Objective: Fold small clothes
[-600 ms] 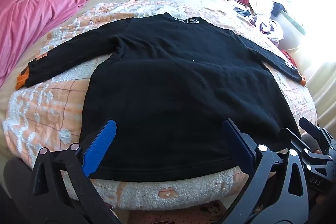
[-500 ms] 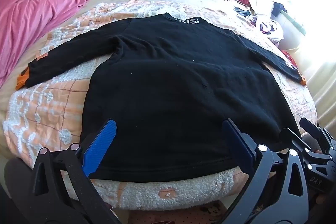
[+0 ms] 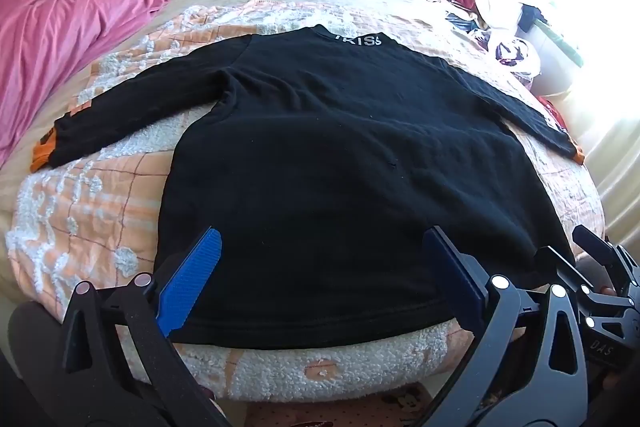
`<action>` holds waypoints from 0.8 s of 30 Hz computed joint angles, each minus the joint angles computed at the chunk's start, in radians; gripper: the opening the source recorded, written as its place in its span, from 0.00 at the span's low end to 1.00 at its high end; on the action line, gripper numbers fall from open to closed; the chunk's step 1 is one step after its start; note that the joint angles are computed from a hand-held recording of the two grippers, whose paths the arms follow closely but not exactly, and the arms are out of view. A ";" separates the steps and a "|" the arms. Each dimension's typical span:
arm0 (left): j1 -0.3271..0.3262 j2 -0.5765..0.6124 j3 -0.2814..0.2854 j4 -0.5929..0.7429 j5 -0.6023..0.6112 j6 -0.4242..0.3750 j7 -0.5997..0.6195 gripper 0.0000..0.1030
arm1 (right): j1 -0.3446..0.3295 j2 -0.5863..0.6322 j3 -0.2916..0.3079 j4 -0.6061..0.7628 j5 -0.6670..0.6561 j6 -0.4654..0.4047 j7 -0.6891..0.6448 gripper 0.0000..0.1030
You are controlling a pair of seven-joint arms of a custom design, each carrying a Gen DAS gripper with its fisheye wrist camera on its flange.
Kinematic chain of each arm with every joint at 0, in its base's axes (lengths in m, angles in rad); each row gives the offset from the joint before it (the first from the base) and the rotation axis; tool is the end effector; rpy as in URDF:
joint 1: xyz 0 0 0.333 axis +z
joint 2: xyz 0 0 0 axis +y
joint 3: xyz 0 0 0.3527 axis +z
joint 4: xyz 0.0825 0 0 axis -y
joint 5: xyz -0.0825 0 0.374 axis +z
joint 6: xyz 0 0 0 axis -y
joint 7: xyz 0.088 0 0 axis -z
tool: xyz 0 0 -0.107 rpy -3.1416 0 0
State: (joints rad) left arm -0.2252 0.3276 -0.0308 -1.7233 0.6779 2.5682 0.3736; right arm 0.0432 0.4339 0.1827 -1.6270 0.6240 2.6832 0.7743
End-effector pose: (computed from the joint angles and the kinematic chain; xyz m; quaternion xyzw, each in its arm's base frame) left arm 0.6649 -0.1816 0.4884 -0.7995 0.4937 -0.2276 0.2553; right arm 0.7125 0.1212 0.4769 -0.7964 0.4716 -0.1343 0.3541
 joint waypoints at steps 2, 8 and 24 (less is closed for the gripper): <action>0.000 0.000 0.000 0.001 -0.001 -0.003 0.002 0.92 | 0.001 -0.001 0.000 -0.003 -0.001 0.003 0.001 0.96; 0.006 -0.006 0.002 -0.011 -0.002 0.010 0.009 0.92 | 0.003 0.002 -0.003 -0.003 -0.009 0.006 0.006 0.96; 0.001 0.003 0.008 -0.007 0.009 0.018 -0.003 0.92 | -0.001 -0.003 0.002 -0.016 -0.015 0.017 0.012 0.96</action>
